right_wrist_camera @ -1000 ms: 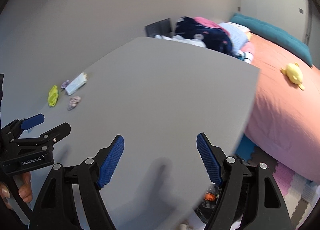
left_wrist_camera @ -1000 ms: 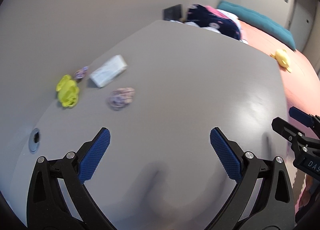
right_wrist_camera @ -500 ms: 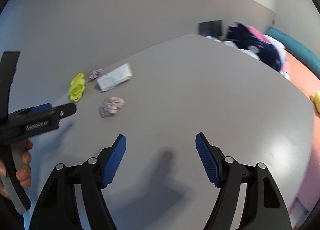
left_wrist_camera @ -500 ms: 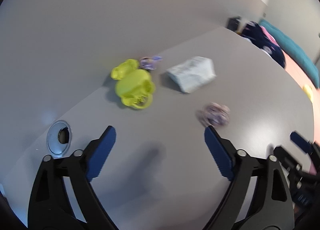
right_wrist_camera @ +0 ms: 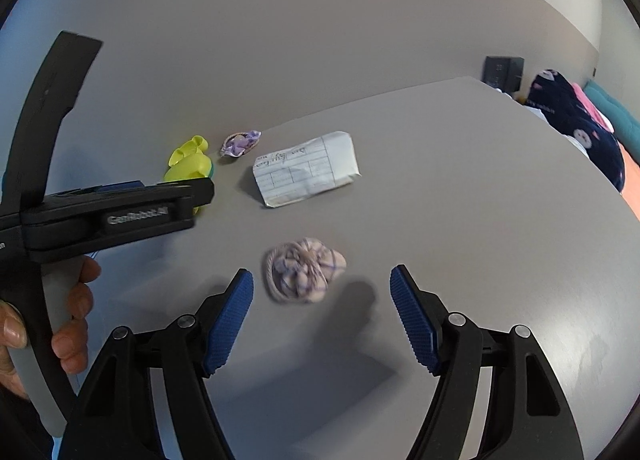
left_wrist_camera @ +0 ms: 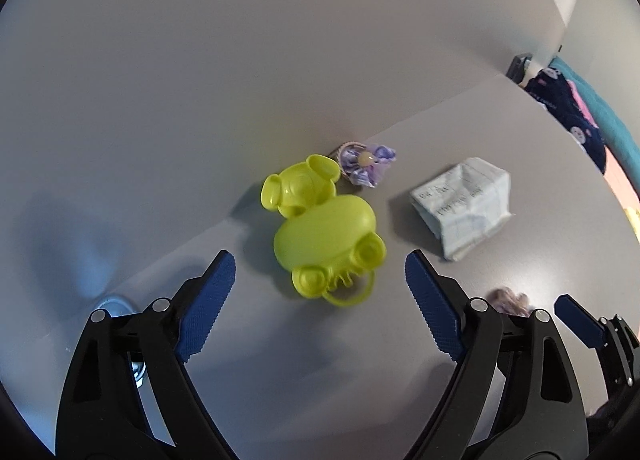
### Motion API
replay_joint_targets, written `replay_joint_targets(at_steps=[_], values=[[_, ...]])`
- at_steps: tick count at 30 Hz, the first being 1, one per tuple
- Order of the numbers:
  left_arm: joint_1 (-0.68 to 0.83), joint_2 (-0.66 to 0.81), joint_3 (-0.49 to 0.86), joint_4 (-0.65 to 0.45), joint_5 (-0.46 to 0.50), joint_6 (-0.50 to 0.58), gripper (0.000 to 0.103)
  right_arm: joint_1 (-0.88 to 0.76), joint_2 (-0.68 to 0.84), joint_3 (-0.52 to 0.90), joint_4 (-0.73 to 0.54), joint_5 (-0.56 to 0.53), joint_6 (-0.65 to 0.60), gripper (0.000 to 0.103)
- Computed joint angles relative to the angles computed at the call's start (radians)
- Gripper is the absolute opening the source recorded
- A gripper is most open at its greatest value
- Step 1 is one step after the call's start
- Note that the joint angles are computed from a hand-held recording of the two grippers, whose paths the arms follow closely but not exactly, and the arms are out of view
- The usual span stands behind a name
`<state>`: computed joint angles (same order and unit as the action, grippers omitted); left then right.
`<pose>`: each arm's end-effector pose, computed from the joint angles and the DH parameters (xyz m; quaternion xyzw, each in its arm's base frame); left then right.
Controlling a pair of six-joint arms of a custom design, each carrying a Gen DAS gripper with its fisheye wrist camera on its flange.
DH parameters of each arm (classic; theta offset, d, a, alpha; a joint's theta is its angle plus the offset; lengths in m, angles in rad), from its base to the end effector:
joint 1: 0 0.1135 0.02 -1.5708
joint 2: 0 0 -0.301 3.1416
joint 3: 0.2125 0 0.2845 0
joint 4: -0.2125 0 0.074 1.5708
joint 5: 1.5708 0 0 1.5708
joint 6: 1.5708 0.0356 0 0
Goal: Collect trash
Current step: 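Grasp the lime-green toy with the left gripper while the right gripper grasps the flower hair tie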
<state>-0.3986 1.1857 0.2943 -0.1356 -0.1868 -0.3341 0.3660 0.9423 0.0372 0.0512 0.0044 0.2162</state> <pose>0.1728 -0.0656 0.1205 0.0059 0.9594 -0.0119 0.2818 0.1252 0.0478 0.0927 -0.0693 0.9339 0.0987 0.3367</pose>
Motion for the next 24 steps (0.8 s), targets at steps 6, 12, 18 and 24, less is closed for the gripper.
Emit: replay_joint_targets(at_steps=[6, 12, 18, 24], values=[[0.041, 0.097, 0.010, 0.072, 0.007, 0.020, 0.073, 0.007, 0.142, 0.001, 0.134, 0.010, 0.003, 0.059], [0.029, 0.110, 0.021, 0.073, -0.014, 0.023, 0.062, 0.033, 0.167, 0.009, 0.149, 0.037, 0.002, 0.034], [0.036, 0.089, 0.007, 0.076, -0.013, 0.031, 0.058, 0.022, 0.103, 0.007, 0.073, -0.005, 0.006, 0.023], [-0.007, -0.005, -0.009, 0.001, -0.023, 0.011, 0.058, -0.033, -0.074, -0.004, -0.091, -0.052, -0.009, 0.023]])
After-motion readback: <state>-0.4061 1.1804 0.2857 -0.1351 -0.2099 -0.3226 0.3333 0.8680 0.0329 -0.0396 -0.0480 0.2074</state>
